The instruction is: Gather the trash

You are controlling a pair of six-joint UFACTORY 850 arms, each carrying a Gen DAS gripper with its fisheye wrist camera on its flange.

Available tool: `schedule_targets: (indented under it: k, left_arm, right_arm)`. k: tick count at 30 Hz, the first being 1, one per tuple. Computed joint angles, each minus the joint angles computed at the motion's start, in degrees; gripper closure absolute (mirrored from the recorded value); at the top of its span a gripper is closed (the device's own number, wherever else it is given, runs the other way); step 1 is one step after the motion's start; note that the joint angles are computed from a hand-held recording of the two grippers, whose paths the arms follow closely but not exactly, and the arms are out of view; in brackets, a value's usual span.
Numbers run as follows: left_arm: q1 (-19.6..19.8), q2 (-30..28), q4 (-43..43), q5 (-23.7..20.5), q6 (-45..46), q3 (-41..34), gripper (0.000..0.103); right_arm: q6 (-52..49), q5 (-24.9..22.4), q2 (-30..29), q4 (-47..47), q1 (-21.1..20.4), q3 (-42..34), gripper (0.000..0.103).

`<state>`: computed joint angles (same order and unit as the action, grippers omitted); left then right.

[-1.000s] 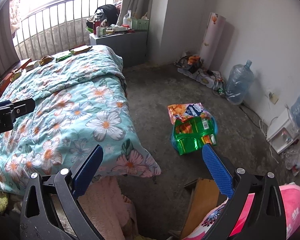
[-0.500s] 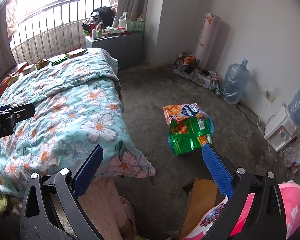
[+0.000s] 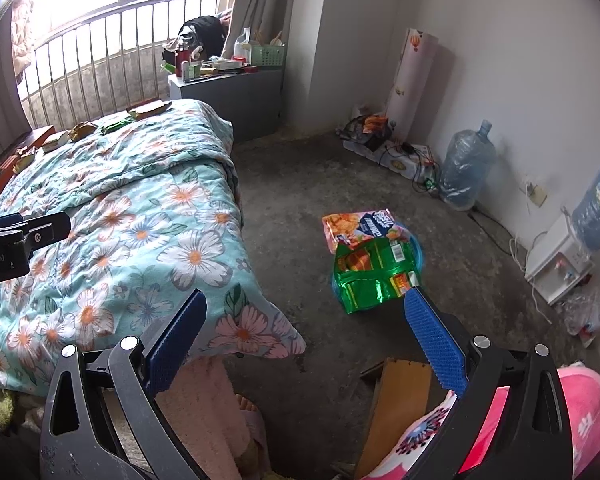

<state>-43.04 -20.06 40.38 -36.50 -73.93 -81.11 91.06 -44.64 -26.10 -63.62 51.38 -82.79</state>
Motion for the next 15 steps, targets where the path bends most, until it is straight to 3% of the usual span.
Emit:
schedule_targets:
  k: [15]
  left_arm:
    - [0.12,0.07,-0.49,0.07,0.39,0.02,0.005]
  right_arm:
    - [-0.03,-0.23,-0.16,0.14,0.20,-0.33,0.008]
